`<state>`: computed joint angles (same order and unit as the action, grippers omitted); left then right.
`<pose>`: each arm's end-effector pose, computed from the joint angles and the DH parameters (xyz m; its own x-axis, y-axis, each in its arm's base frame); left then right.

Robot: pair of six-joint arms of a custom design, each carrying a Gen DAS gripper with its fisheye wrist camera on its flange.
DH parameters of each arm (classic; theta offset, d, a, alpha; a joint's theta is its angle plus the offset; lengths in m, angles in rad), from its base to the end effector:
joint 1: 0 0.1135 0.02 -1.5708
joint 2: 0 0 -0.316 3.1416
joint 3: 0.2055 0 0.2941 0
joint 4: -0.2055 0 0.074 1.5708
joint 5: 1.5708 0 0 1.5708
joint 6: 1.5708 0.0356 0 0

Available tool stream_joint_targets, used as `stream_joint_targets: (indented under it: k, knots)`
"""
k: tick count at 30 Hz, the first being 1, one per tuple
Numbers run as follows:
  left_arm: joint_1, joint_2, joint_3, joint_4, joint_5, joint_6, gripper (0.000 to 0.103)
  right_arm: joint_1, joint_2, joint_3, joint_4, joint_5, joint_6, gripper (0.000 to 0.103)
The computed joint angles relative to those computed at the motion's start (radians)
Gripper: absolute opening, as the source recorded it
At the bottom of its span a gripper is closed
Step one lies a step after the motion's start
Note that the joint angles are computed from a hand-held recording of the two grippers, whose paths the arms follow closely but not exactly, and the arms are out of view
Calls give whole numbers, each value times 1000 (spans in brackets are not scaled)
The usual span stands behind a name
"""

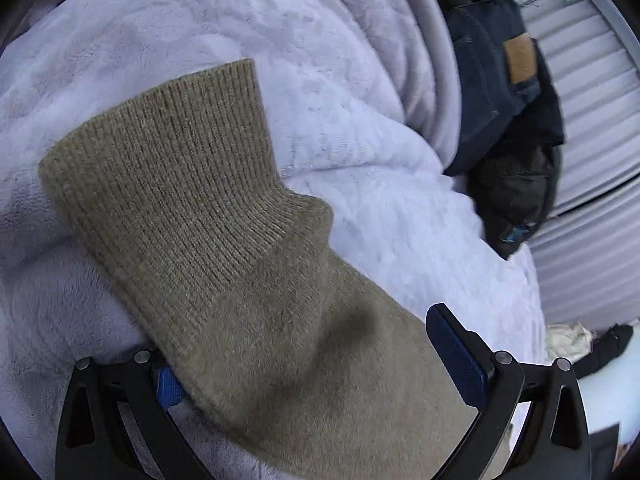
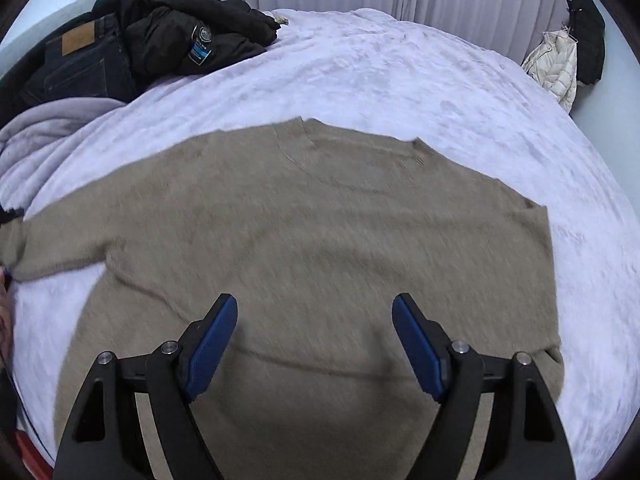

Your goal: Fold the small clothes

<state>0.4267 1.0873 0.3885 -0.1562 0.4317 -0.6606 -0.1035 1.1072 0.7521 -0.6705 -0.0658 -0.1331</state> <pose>0.1900 0.0700 0.1738 -0.4651 -0.8236 -0.3244 -0.5209 0.5510 -0.6520 0.2253 -0.0211 0.2587 -0.8521 -0.0446 -0.5215 -0.0443 0.9989 -0.0131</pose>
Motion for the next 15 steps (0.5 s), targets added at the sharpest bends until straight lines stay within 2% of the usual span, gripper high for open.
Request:
stream_joint_targets:
  k: [2, 4, 7, 9, 11, 12, 14, 15]
  knots:
    - [82, -60, -26, -29, 111, 53, 103, 144, 129, 55, 59, 98, 113, 82]
    - [245, -104, -40, -124, 263, 155, 103, 277, 261, 110, 95, 218, 203, 82]
    - [456, -53, -31, -236, 480, 333, 103, 453, 415, 174, 105, 347, 343, 82]
    - [516, 17, -15, -278, 562, 435, 103, 582, 451, 185, 130, 415, 412, 82]
    - [482, 62, -13, -222, 549, 421, 103, 674, 442, 176, 163, 363, 392, 82]
    - [425, 78, -18, -139, 506, 346, 103, 724, 433, 167, 181, 352, 369, 82]
    - [317, 82, -9, -34, 390, 226, 103, 816, 425, 158, 196, 429, 344, 82]
    - [263, 77, 4, -4, 328, 187, 98, 842, 422, 154, 192, 470, 345, 82]
